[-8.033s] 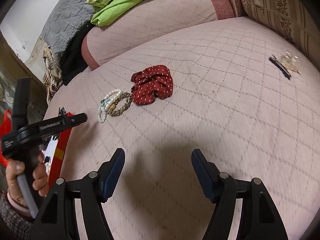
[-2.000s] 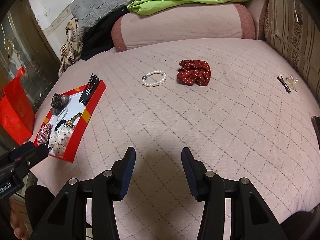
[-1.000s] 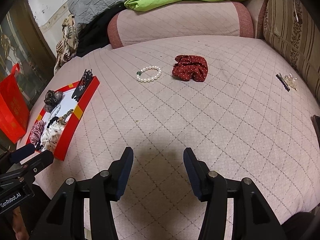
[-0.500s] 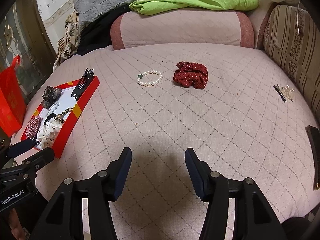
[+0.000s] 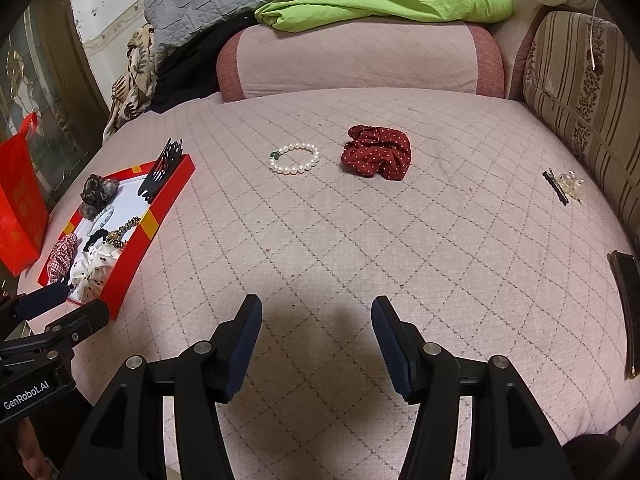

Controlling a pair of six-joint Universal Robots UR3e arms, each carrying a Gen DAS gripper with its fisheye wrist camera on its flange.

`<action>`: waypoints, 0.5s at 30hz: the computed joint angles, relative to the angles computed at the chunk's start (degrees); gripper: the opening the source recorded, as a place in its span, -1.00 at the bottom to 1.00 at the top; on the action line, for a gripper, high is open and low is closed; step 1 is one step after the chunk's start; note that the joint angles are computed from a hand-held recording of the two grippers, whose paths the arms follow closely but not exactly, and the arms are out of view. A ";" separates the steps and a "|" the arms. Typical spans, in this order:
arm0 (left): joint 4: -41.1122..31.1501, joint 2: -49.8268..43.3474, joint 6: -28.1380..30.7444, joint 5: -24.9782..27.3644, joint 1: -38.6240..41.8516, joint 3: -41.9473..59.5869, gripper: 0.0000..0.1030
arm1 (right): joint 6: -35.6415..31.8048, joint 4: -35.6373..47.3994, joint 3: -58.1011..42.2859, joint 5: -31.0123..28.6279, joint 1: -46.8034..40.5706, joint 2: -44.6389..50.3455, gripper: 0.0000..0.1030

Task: Organize jewelry

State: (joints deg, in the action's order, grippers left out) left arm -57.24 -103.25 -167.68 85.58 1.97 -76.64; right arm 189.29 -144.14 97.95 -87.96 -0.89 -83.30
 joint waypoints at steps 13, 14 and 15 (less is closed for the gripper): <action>-4.16 -4.38 -0.65 -1.23 -0.06 6.95 0.36 | -0.07 -0.46 0.26 0.48 -1.25 0.71 0.22; -5.05 -5.40 -0.79 -1.57 -0.01 8.85 0.36 | -0.11 -0.33 0.12 0.89 -1.83 0.80 0.22; -6.33 -6.90 -0.94 -2.01 -0.01 11.68 0.36 | -0.18 -0.18 -0.20 1.27 -2.36 1.02 0.22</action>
